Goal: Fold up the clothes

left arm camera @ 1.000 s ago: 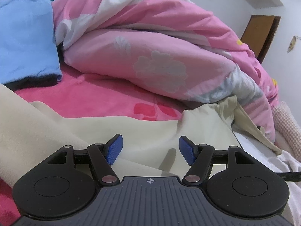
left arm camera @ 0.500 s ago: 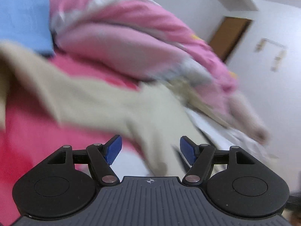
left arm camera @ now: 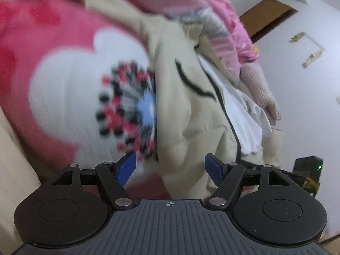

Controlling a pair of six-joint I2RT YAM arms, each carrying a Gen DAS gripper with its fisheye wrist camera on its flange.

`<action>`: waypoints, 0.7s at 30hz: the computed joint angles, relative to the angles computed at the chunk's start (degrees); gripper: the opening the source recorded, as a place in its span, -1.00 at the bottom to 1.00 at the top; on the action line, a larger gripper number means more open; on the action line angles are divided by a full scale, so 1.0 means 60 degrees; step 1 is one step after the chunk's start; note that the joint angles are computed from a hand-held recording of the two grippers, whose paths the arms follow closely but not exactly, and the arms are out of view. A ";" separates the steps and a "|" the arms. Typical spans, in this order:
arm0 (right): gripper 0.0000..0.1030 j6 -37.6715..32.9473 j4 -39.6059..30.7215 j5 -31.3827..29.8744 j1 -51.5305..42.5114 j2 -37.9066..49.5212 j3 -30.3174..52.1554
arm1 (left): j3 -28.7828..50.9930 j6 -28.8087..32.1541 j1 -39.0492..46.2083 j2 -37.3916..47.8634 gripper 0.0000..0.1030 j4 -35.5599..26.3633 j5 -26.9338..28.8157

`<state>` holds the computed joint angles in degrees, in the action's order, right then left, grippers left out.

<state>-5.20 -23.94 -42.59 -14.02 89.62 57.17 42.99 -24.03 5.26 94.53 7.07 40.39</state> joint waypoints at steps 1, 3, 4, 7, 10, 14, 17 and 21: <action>-0.79 0.0056 0.0127 -0.0178 -0.0100 -0.0054 -0.0092 | 0.0026 -0.0151 -0.0042 0.0118 0.39 -0.0025 0.0112; -0.83 0.0189 0.0505 -0.0429 -0.0340 -0.0318 -0.0341 | 0.0004 -0.0302 -0.0103 0.0199 0.39 -0.0087 0.0230; -0.83 0.0264 0.0689 -0.0523 -0.0473 -0.0442 -0.0445 | -0.0012 -0.0314 -0.0138 0.0193 0.39 -0.0109 0.0215; -0.83 0.0464 0.1026 -0.0698 -0.0860 -0.0566 -0.0566 | 0.0093 -0.0269 -0.0300 0.0283 0.39 -0.0277 0.0028; -0.83 0.0458 0.0983 -0.0608 -0.1021 -0.0383 -0.0492 | 0.0136 -0.0082 -0.0461 0.0303 0.39 -0.0502 -0.0165; -0.83 0.0263 0.1335 -0.0160 -0.0782 -0.0498 -0.0751 | 0.0287 0.0225 -0.0759 0.0373 0.37 -0.0876 -0.0648; -0.83 -0.0191 0.1673 0.0576 -0.0483 -0.0620 -0.1045 | 0.0468 0.0432 -0.0957 0.0557 0.27 -0.1153 -0.0952; -0.80 -0.0308 0.1717 0.0574 -0.0539 -0.0628 -0.1113 | 0.0534 0.0571 -0.1005 0.0704 0.03 -0.1167 -0.0836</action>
<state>-7.05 -13.64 -39.15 -17.25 85.85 50.49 46.19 -20.61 -0.77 98.75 0.07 35.37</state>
